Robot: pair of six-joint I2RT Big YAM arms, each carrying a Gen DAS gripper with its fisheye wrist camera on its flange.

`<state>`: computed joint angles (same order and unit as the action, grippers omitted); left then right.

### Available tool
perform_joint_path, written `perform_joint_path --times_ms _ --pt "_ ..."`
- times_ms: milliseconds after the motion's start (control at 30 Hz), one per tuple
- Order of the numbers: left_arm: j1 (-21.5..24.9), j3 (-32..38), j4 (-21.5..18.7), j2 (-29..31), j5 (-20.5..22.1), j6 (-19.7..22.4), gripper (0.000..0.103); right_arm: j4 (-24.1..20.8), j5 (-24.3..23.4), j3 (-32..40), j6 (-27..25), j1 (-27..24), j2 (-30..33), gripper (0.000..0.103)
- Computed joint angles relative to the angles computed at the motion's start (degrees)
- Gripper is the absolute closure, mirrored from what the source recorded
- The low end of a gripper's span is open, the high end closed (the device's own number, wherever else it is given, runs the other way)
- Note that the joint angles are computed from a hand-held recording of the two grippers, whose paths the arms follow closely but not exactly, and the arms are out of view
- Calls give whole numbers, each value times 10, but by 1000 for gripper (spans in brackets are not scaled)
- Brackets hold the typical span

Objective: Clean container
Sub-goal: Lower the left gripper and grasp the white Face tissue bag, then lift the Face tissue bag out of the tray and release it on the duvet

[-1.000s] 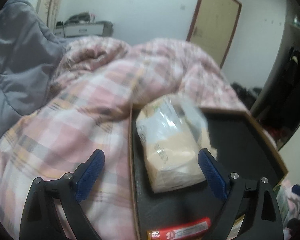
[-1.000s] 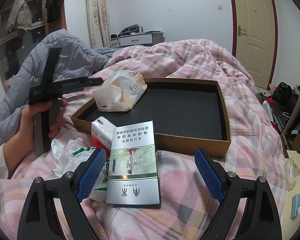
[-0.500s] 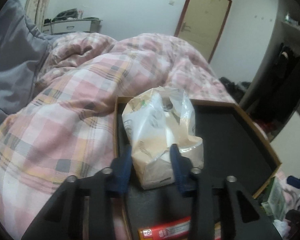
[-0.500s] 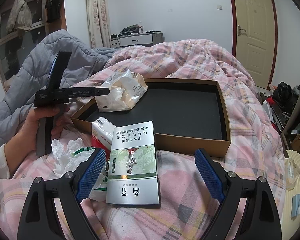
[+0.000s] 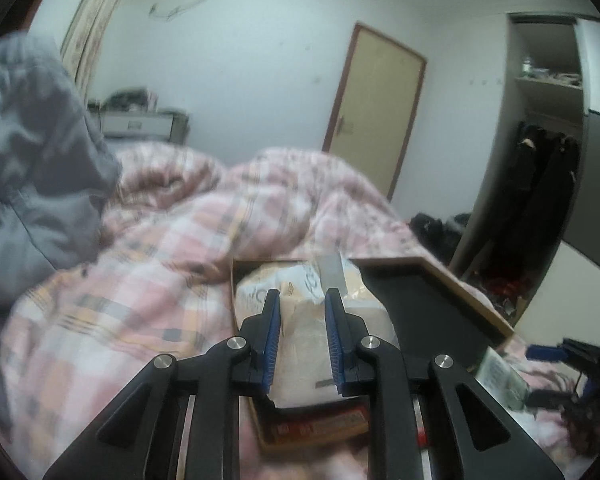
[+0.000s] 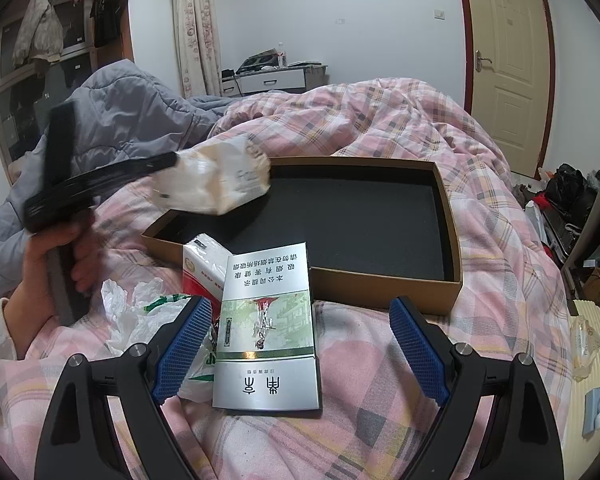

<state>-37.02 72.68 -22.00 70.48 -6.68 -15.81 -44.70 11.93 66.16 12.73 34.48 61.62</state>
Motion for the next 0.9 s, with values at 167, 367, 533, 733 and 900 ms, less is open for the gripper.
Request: perform_joint_path --times_ms 167,367,533,733,900 --pt "-22 -31 10 -48 -23 47 85 0 -2 0 -1 -2 0 13" --pt "-50 -31 -52 -81 -24 31 85 1 0 0 0 0 0 13" --pt "-60 -11 -103 -81 14 -15 85 2 -1 0 0 -1 0 13" --pt "-96 -4 -120 -82 -27 12 85 1 0 0 0 0 0 13" --pt "-103 -3 -122 -86 1 16 85 0 -1 1 0 -1 0 13"
